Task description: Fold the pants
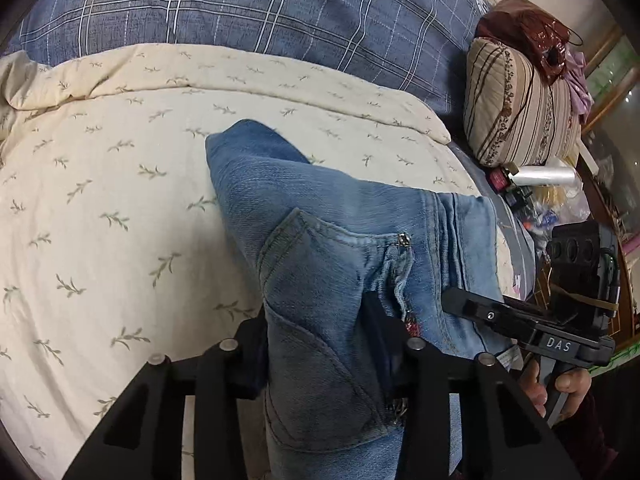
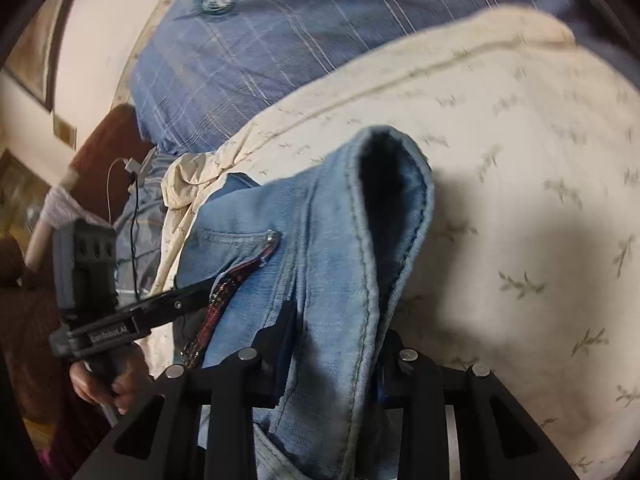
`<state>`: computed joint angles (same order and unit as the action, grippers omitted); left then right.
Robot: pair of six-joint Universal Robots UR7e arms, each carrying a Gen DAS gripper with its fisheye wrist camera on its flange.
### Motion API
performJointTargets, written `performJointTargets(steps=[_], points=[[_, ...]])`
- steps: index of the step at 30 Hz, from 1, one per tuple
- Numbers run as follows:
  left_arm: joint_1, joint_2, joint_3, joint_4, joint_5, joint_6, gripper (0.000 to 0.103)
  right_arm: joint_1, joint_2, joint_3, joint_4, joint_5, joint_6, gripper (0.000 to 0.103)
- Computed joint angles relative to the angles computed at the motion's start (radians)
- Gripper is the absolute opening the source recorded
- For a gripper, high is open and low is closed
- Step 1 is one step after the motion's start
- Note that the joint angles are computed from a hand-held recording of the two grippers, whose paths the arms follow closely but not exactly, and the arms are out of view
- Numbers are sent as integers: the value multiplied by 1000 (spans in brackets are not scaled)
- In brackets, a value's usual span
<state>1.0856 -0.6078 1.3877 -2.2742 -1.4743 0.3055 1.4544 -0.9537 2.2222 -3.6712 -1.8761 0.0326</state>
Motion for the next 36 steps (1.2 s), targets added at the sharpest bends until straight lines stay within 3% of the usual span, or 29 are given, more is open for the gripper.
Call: performJointTargets(steps=[7, 13, 18, 21, 23, 24, 25, 28, 31, 36], points=[[-10, -4, -58, -27, 6, -9, 41, 23, -44, -40, 19, 67, 24, 33], [-24, 60, -198, -26, 94, -8, 42, 45, -2, -188, 94, 88, 14, 33], [-15, 166, -328, -37, 212, -1, 43, 7, 58, -302, 154, 129, 27, 33], [2, 229, -397, 3, 274, -46, 50, -13, 106, -377, 236, 95, 55, 33], [9, 233, -373, -53, 301, -58, 61, -9, 145, -415, 264, -6, 46, 38], [10, 226, -357, -73, 304, -62, 65, -11, 150, -418, 269, -13, 39, 42], [10, 216, -341, -88, 307, -62, 65, -14, 149, -410, 268, -3, 30, 56], [-10, 157, -238, -192, 360, -47, 67, 14, 140, -392, 239, -39, -19, 58], [-42, 85, -106, -349, 425, 1, 76, 56, 137, -350, 111, -90, -83, 58], [-104, -24, 101, -647, 515, 128, 81, 133, 137, -240, -148, -130, -201, 60]])
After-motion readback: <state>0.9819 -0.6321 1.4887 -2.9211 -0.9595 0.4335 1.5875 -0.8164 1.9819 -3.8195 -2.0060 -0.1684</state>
